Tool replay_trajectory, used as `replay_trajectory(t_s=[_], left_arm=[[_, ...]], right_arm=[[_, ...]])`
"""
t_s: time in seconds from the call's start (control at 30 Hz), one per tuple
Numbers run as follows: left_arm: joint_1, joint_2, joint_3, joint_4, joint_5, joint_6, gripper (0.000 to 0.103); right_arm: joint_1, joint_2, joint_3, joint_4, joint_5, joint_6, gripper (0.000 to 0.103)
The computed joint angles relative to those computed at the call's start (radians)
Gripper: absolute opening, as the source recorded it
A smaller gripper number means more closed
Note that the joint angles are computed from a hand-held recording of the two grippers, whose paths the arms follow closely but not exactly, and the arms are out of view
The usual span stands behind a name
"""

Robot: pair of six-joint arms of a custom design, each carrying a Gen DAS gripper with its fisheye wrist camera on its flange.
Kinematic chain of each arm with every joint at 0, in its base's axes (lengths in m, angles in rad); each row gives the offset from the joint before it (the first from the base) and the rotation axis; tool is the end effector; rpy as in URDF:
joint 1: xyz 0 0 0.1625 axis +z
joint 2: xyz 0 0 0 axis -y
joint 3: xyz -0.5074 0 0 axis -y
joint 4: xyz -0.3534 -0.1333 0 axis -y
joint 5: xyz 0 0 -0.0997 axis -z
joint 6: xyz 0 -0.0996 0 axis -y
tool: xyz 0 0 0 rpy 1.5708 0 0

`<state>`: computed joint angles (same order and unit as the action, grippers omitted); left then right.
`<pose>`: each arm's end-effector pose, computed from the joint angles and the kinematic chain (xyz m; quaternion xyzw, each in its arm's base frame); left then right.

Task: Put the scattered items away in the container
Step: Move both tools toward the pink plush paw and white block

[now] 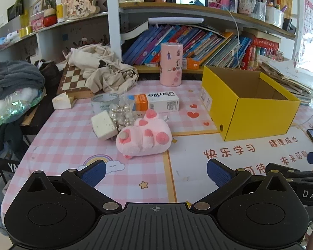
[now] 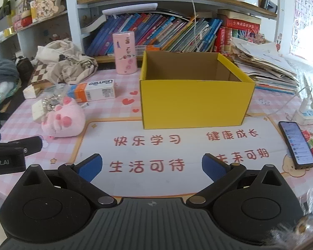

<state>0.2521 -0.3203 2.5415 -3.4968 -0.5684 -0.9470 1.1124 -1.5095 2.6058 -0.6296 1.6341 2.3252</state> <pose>-0.2822 -0.2970 -0.0393 0.2297 0.8395 -0.3757 0.3183 0.0093 -0.2682 0.2208 0.1352 -0.8404 0.4052 0.3336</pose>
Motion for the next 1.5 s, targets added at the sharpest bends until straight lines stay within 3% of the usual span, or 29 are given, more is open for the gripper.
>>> replay_trajectory(t_s=[0.2,0.4,0.53,0.83,0.93,1.1,1.2,1.3,1.5], left_arm=[[-0.002,0.019,0.019,-0.099,0.002,0.057,0.103],[0.000,0.030,0.035,-0.165,-0.007,0.100,0.103],[0.000,0.050,0.054,-0.257,-0.014,0.152,0.103],[0.025,0.065,0.080,-0.358,-0.032,0.159,0.103],[0.028,0.067,0.088,-0.376,-0.035,0.161,0.103],[0.037,0.064,0.093,-0.380,-0.033,0.142,0.103],[0.043,0.067,0.092,-0.406,-0.036,0.151,0.103],[0.048,0.079,0.091,-0.462,-0.047,0.185,0.103],[0.056,0.077,0.077,-0.449,-0.032,0.165,0.103]], right_arm=[[0.045,0.022,-0.008,0.009,0.050,0.002,0.103],[0.073,0.027,0.021,-0.059,0.068,0.000,0.103],[0.110,0.041,0.041,-0.125,0.119,-0.003,0.103],[0.165,0.082,0.018,-0.107,0.188,-0.012,0.103],[0.166,0.087,0.010,-0.099,0.189,0.000,0.103],[0.178,0.105,0.016,-0.112,0.156,-0.050,0.103],[0.142,0.097,-0.003,-0.027,0.061,-0.082,0.103],[0.131,0.097,-0.027,0.034,0.023,-0.094,0.103],[0.152,0.111,-0.073,0.068,0.045,-0.083,0.103]])
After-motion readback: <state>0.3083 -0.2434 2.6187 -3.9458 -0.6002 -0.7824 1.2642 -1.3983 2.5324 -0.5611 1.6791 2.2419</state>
